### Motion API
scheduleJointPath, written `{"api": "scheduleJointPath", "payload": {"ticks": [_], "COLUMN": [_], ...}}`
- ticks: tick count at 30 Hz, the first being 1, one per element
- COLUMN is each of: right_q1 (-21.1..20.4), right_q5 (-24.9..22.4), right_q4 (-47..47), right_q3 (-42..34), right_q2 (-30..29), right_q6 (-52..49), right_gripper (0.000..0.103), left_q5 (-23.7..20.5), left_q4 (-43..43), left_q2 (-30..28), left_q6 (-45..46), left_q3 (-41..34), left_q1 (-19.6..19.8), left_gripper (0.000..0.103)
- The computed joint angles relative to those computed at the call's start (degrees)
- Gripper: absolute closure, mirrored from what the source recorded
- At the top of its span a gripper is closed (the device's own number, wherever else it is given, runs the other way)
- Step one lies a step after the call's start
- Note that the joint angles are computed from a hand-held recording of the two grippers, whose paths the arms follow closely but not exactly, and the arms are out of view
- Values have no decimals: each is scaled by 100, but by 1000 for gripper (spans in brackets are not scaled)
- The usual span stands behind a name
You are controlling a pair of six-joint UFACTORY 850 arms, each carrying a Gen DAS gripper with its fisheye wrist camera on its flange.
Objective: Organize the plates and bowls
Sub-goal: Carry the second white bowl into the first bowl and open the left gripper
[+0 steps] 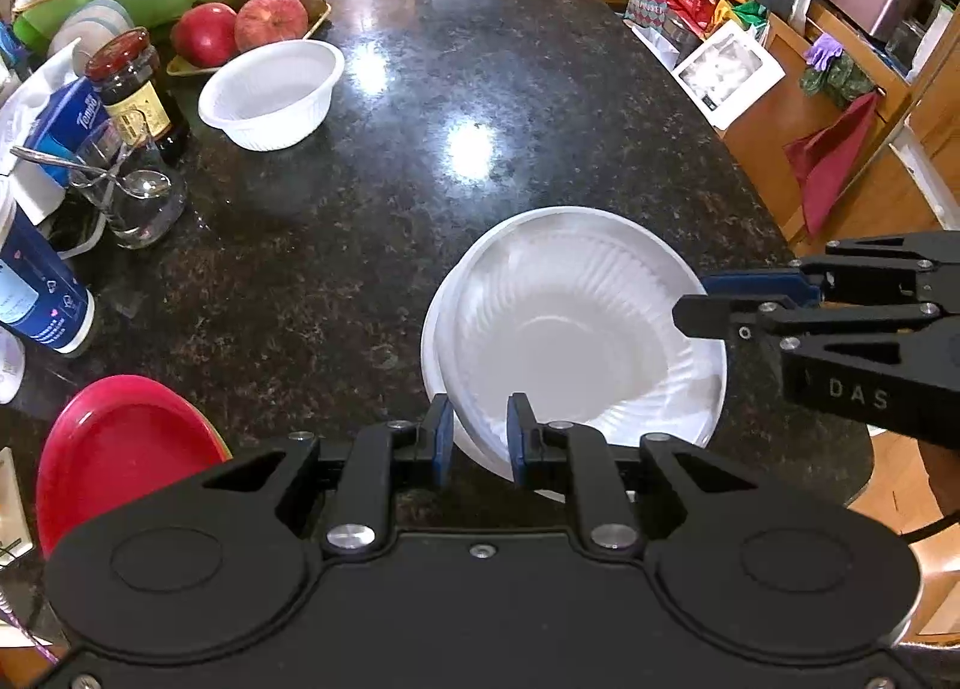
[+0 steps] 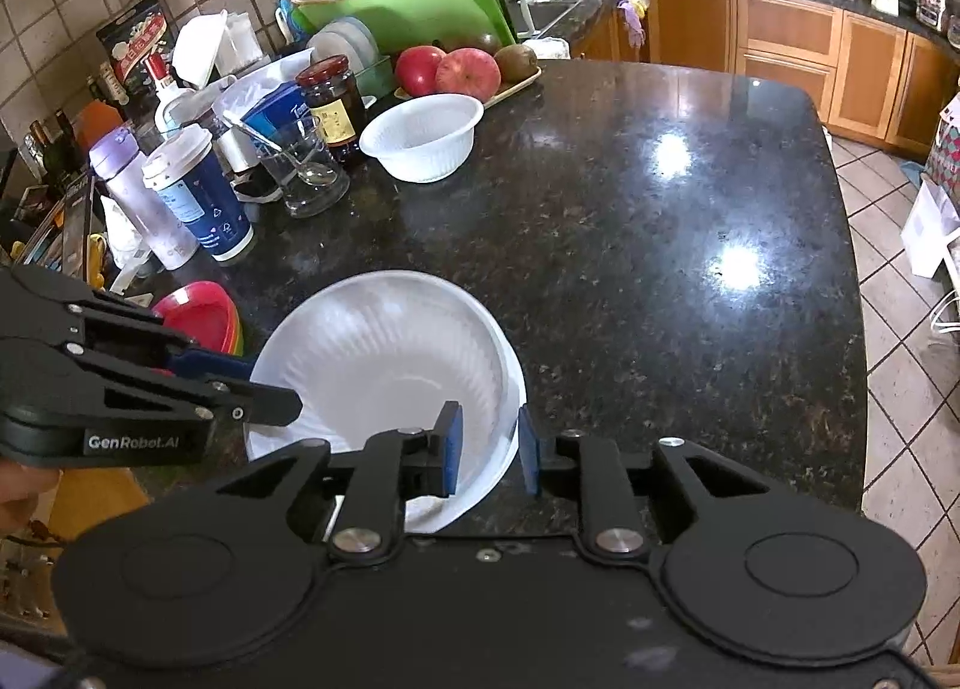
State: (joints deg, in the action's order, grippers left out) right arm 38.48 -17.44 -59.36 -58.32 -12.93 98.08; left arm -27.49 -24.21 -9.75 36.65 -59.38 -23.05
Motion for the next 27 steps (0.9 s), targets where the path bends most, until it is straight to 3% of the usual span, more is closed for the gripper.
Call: {"api": "scheduleJointPath", "payload": {"ticks": [11, 14, 20, 27], "right_q1": [-21, -10, -15, -12], "right_q5": [3, -30, -46, -9], "right_q4": [-213, -361, -584, -738], "right_q3": [11, 24, 42, 56], "right_q2": [-11, 1, 31, 39], "right_q6": [250, 388, 603, 728], "right_gripper": [80, 80, 80, 80], "left_q5": [52, -54, 202, 398], "left_q4": [210, -210, -690, -357], "left_q2": [-71, -14, 221, 64], "left_q6": [-94, 389, 894, 487], "left_q3": [-59, -61, 78, 11], "left_q1": [-12, 86, 137, 97], "left_gripper": [78, 78, 77, 78]}}
